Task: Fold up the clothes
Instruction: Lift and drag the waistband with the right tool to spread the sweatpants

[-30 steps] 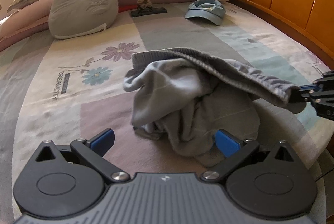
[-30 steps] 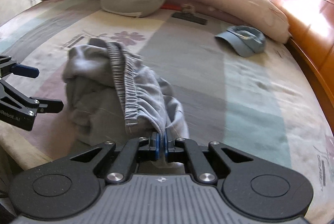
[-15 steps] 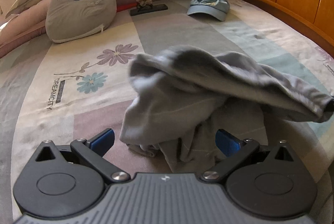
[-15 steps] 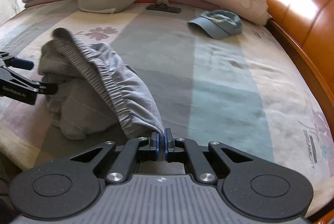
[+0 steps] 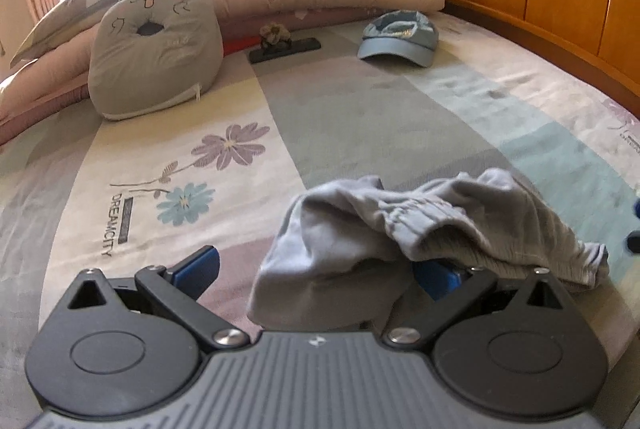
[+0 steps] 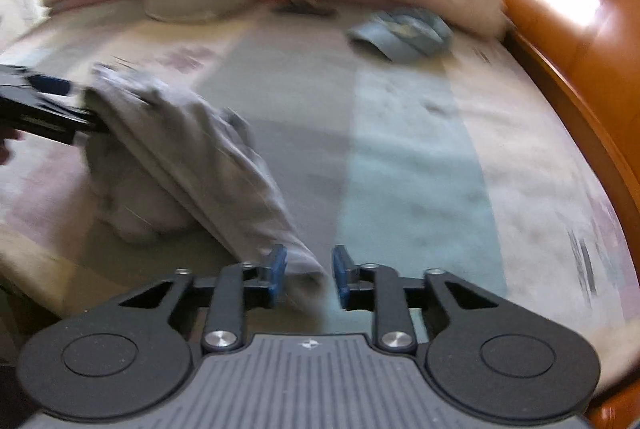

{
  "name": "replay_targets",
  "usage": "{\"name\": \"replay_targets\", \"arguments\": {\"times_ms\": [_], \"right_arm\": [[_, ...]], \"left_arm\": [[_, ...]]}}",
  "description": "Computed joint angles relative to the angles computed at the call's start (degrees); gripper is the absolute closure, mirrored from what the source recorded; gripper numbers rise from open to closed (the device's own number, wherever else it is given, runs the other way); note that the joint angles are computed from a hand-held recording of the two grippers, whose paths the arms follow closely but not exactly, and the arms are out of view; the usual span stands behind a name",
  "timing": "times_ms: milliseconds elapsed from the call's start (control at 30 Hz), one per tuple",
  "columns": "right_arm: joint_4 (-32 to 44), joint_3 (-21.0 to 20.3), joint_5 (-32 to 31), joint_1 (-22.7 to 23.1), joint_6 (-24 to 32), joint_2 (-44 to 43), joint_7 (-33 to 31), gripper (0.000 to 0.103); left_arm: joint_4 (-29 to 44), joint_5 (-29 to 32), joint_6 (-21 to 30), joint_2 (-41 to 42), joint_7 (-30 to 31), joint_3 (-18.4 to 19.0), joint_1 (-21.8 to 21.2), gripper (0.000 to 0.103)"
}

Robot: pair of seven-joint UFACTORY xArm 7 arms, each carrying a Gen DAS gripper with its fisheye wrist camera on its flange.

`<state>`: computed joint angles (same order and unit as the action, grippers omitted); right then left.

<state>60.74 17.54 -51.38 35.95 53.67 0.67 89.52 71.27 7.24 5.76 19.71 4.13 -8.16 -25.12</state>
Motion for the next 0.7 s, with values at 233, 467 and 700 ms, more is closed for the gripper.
{"name": "replay_targets", "arguments": {"times_ms": [233, 467, 700], "right_arm": [[14.08, -4.64, -14.47, 2.42, -10.34, 14.63, -7.81, 0.054], [24.16, -9.64, -12.73, 4.79, -12.28, 24.82, -19.45, 0.074], [19.71, -13.72, -6.24, 2.62, -18.53, 18.93, -20.92, 0.092]], "left_arm": [[2.39, -1.80, 1.53, 1.19, 3.51, -2.19, 2.07, 0.001], [2.25, -3.98, 1.17, 1.12, 6.65, -3.17, 3.41, 0.001], [-2.42, -12.32, -2.98, -1.42, 10.92, -9.87, 10.37, 0.001]]}}
